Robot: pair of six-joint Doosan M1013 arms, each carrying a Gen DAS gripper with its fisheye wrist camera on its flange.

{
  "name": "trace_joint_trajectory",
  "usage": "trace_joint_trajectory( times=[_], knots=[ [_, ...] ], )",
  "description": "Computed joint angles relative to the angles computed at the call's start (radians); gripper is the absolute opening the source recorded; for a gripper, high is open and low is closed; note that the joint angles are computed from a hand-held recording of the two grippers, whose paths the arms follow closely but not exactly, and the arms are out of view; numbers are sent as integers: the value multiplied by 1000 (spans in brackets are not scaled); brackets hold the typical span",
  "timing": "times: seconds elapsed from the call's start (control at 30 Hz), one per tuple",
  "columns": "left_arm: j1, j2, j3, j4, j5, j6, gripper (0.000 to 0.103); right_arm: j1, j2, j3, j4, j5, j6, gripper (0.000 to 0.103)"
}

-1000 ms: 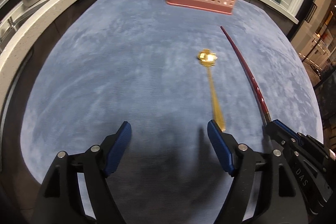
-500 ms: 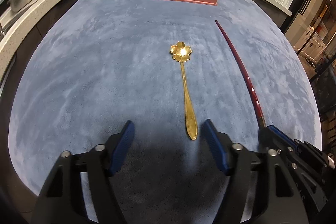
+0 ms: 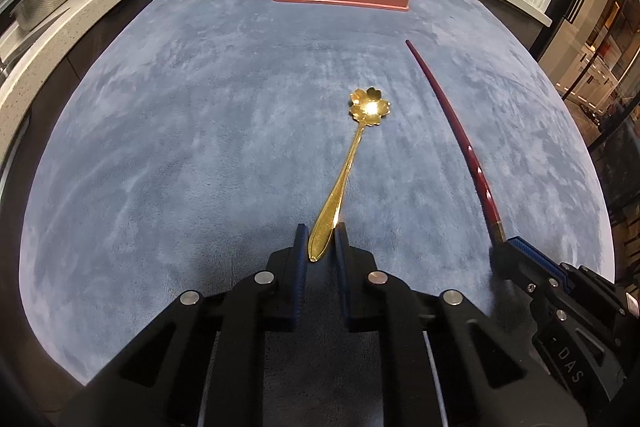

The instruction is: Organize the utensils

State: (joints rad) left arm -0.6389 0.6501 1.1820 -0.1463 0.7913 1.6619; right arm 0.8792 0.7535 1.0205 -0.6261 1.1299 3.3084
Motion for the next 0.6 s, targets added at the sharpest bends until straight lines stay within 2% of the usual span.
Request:
trace_joint_trajectory(
  times=[0.3, 0.6],
  knots=[
    [6, -24, 12, -15, -22, -2, 11, 11, -19, 6, -45, -1, 41, 7],
    [29, -60, -9, -61, -71, -1, 8, 25, -61, 8, -171, 29, 101, 7]
  ],
)
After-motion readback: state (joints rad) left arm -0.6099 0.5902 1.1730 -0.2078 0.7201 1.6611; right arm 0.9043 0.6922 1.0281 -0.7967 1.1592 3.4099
